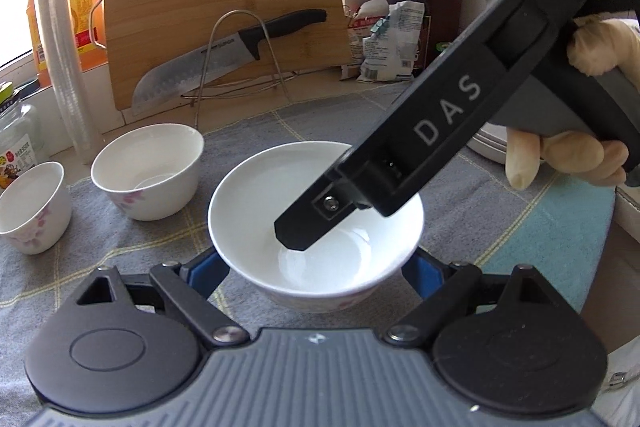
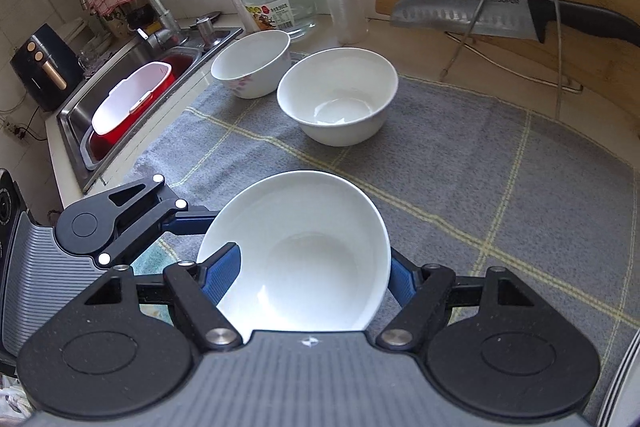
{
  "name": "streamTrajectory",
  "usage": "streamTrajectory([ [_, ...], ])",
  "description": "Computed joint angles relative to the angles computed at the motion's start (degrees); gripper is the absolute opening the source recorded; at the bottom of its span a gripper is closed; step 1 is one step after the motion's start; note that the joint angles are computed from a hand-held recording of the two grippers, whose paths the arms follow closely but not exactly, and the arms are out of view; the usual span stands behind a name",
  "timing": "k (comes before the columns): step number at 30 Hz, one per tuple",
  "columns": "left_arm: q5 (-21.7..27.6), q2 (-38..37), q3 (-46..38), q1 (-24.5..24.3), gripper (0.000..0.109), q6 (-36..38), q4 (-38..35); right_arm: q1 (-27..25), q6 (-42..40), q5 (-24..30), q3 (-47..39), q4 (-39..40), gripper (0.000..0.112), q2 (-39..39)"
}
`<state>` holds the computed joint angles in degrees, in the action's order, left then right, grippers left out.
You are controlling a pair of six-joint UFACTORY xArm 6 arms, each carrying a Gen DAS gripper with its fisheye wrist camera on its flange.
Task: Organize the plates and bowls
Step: 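Lift the bowl with the right gripper and carry it toward the plate stack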
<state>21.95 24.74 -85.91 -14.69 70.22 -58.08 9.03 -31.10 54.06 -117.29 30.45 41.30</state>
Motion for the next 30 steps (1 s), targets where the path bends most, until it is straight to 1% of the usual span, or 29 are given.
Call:
streamTrajectory([
  [10,2.02,1.78,-2.03,-1.60,0.092,-2.70,2.34,-2.24,-0.54,-2.00,5.88,-0.20,0.081,-3.24],
  [25,2.50,3.49,-3.32,-1.74,0.092,-7.25,6.10,-2.81,-0.79,-0.68,4.54,0.01,0.081,-1.63],
  [30,2.82,3.54,-3.26,-1.53,0.092,-7.41,6.11,-2.72,-0.67,-0.31,4.28,-0.20,0.081,-1.43],
])
